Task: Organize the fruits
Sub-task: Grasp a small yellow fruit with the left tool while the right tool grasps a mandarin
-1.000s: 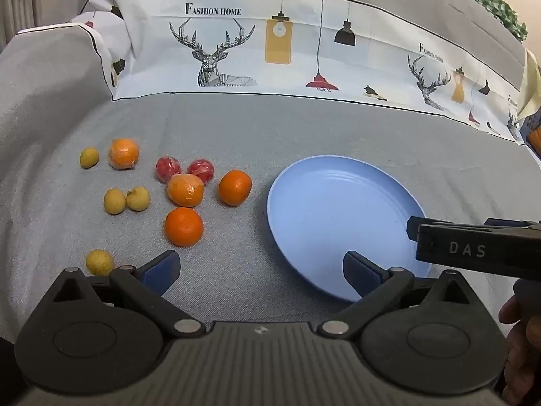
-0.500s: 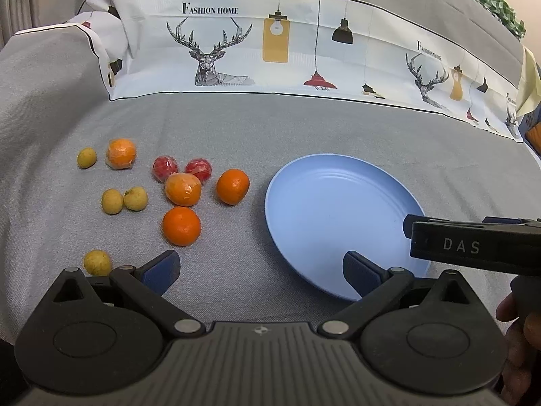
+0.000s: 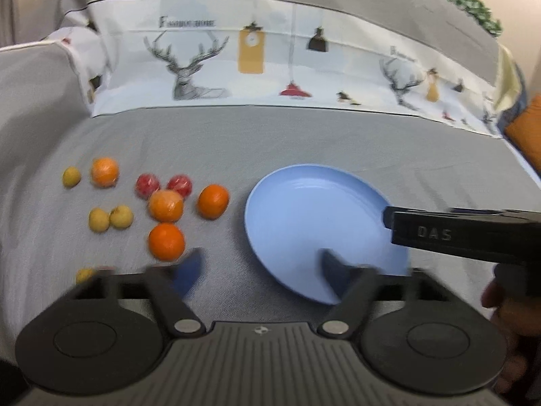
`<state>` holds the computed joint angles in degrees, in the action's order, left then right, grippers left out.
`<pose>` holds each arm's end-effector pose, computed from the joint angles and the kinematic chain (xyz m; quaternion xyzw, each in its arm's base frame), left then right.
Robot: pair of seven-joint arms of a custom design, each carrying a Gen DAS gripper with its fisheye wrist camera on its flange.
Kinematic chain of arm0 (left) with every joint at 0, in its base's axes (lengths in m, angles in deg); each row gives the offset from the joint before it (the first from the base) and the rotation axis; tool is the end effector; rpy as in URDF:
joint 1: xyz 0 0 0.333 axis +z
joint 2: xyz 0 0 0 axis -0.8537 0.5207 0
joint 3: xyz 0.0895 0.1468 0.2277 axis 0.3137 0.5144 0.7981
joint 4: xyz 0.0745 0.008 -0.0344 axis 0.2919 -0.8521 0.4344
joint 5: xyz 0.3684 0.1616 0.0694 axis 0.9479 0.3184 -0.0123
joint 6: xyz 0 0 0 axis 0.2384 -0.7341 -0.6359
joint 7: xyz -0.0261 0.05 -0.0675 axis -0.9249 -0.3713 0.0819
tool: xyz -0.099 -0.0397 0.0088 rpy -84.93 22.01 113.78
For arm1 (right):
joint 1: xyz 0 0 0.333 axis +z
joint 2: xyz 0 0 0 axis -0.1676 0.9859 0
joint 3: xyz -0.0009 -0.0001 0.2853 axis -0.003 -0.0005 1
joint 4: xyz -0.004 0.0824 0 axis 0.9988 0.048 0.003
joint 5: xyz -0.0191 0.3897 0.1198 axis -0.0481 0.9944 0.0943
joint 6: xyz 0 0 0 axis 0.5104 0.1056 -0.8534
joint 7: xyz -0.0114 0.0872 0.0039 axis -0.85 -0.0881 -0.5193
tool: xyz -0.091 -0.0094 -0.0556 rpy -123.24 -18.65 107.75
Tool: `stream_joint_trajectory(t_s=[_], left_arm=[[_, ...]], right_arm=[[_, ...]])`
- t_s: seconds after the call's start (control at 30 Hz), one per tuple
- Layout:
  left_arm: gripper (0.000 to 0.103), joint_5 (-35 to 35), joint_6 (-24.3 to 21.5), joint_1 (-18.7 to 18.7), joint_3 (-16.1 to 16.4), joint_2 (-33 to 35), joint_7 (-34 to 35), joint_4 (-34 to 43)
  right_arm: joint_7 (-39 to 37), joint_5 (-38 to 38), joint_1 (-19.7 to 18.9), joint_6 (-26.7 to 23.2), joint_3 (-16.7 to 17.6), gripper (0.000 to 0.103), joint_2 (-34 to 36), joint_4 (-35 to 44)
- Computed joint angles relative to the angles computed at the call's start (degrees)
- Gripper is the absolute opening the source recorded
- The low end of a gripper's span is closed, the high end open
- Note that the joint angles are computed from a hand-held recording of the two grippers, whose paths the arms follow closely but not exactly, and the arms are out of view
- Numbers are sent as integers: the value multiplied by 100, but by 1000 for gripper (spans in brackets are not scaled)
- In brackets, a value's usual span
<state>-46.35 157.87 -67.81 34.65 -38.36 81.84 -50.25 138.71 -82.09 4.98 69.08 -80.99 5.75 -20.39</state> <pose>0.5703 -0.2261 0.5203 -0.6703 0.6471 -0.2927 0.2150 0.6187 0.1980 0.5252 -0.6714 0.6314 -0.2687 0.2799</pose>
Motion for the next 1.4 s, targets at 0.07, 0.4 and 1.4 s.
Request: stream_joint_trajectory(t_s=[0.07,0.4,1.4], left_arm=[[22,-889,85,20,83,-56,923,32],[12,-2245,-1878,628,506,296,2277,1111],[31,-2176,-4257,887,650,1465,832,2793]], right_arm=[[-76,239,-36,241,23,61,-21,-60],[-4540,5221,-403,1000,1035,31,141,149],[-4217,3107,471,-504,950,37,2180,2405]])
